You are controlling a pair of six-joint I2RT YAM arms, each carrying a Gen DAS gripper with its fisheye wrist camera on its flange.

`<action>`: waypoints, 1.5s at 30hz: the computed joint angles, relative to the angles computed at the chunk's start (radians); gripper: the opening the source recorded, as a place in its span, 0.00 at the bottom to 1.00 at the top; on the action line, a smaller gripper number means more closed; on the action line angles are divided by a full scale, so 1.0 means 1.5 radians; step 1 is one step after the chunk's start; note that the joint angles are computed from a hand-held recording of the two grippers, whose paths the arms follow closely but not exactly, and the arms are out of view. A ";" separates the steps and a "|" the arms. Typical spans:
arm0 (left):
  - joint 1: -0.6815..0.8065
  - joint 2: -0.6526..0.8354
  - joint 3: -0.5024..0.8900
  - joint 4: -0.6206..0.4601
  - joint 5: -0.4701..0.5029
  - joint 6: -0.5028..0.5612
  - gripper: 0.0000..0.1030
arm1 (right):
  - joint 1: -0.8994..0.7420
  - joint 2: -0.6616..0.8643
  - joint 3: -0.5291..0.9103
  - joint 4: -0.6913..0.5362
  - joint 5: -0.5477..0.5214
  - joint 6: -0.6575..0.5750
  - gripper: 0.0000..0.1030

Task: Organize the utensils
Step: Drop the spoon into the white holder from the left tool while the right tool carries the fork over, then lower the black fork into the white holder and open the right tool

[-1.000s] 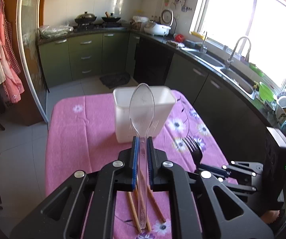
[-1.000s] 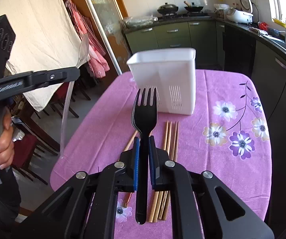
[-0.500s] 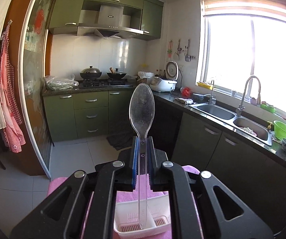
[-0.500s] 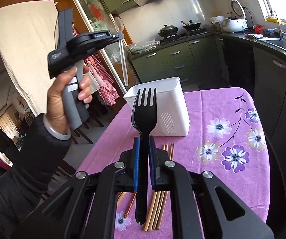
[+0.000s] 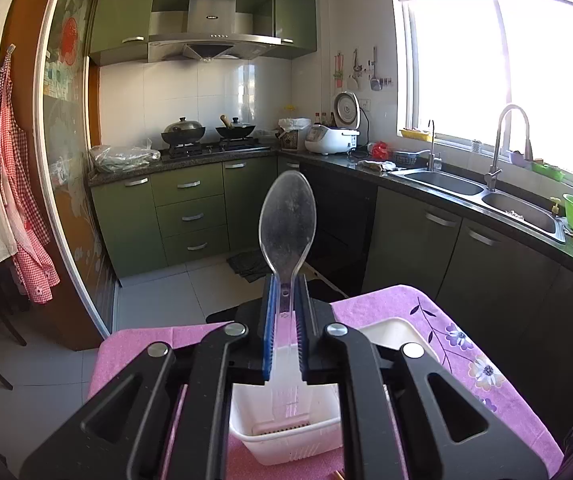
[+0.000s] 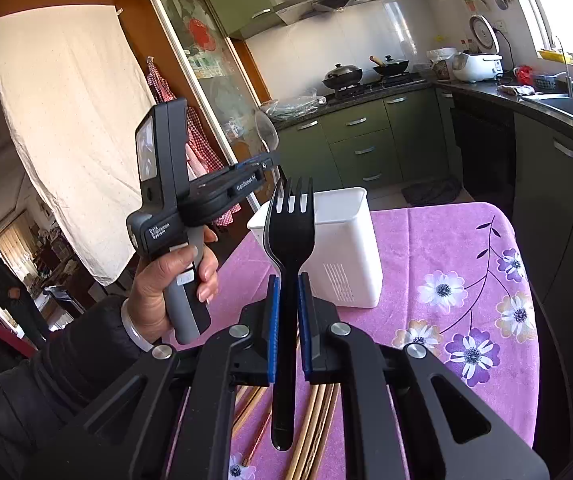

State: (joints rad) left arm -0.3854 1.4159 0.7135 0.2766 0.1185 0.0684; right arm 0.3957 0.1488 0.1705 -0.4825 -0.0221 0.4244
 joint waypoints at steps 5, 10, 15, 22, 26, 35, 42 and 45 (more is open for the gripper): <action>0.027 -0.040 -0.038 -0.010 0.036 0.012 0.17 | 0.053 0.037 0.027 0.019 0.063 0.003 0.09; 0.080 -0.152 -0.083 -0.075 0.102 0.020 0.25 | -0.022 0.190 0.066 0.165 0.025 -0.044 0.09; 0.159 -0.296 -0.117 -0.187 0.179 0.053 0.26 | -0.050 0.428 0.128 0.415 0.068 -0.087 0.09; 0.272 -0.409 -0.137 -0.310 0.285 0.127 0.31 | -0.064 0.766 0.187 0.751 0.178 -0.161 0.09; 0.290 -0.423 -0.140 -0.330 0.301 0.150 0.31 | -0.081 0.888 0.219 0.803 0.155 -0.150 0.09; 0.281 -0.410 -0.135 -0.360 0.306 0.154 0.31 | -0.067 0.910 0.137 0.865 0.148 -0.161 0.10; 0.280 -0.445 -0.139 -0.413 0.300 0.159 0.31 | -0.043 0.820 0.067 0.829 0.169 -0.163 0.19; 0.288 -0.472 -0.141 -0.444 0.303 0.166 0.32 | -0.036 0.743 0.047 0.768 0.180 -0.164 0.27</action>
